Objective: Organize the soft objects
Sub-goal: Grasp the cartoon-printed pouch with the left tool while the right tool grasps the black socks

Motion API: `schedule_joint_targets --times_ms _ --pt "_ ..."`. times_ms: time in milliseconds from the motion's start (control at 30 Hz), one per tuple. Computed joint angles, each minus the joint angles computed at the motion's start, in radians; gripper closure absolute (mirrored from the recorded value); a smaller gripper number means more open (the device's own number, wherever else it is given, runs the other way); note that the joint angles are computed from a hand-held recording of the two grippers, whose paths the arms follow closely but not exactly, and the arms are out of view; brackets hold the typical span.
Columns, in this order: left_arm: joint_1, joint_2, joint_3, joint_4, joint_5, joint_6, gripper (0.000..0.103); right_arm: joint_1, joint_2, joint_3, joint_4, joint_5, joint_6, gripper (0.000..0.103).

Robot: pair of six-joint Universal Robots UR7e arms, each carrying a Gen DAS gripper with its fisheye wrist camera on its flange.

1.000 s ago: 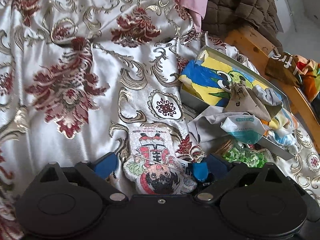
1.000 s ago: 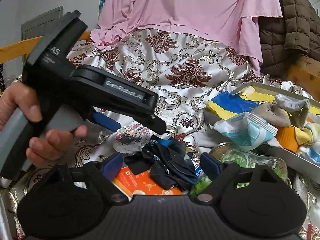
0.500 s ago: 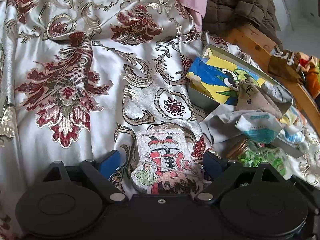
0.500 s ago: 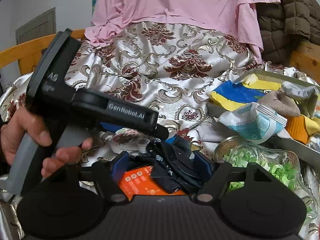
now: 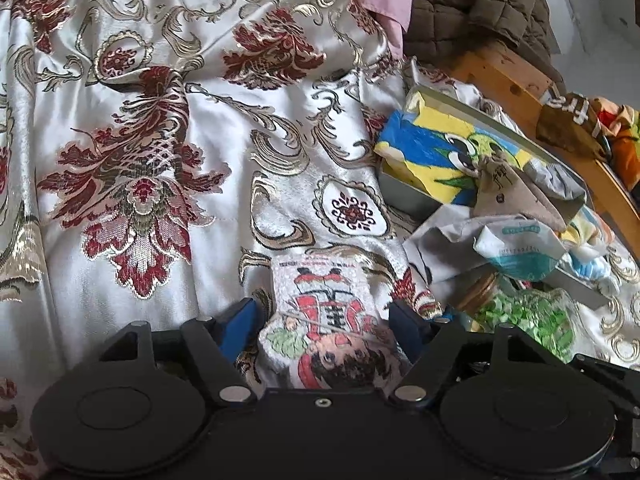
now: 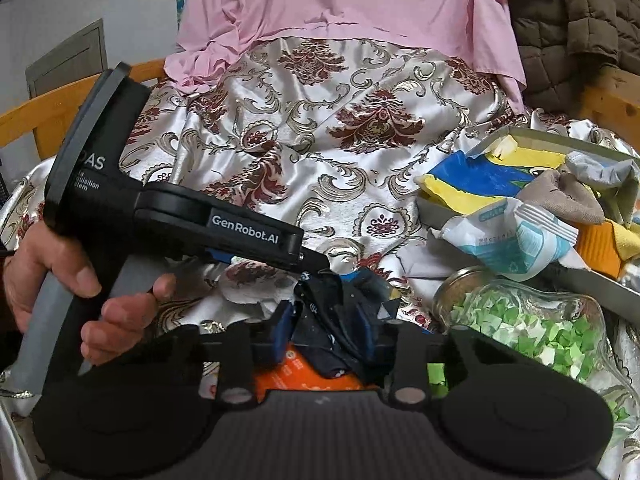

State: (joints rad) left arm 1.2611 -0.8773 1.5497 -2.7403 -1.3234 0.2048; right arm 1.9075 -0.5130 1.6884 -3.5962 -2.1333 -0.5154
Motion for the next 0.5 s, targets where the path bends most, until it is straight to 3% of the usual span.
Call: schedule_joint_targets --times_ms 233,367,500 --pt "-0.014 -0.023 0.012 0.041 0.029 0.008 0.037 0.008 -0.007 0.008 -0.016 -0.012 -0.011 0.093" --pt "-0.037 -0.041 0.054 0.007 0.076 0.031 0.038 0.012 -0.008 0.009 -0.022 -0.038 -0.007 0.095" --pt "-0.049 -0.061 0.084 -0.006 0.098 -0.021 0.038 0.010 -0.022 0.022 -0.036 -0.039 0.009 0.096"
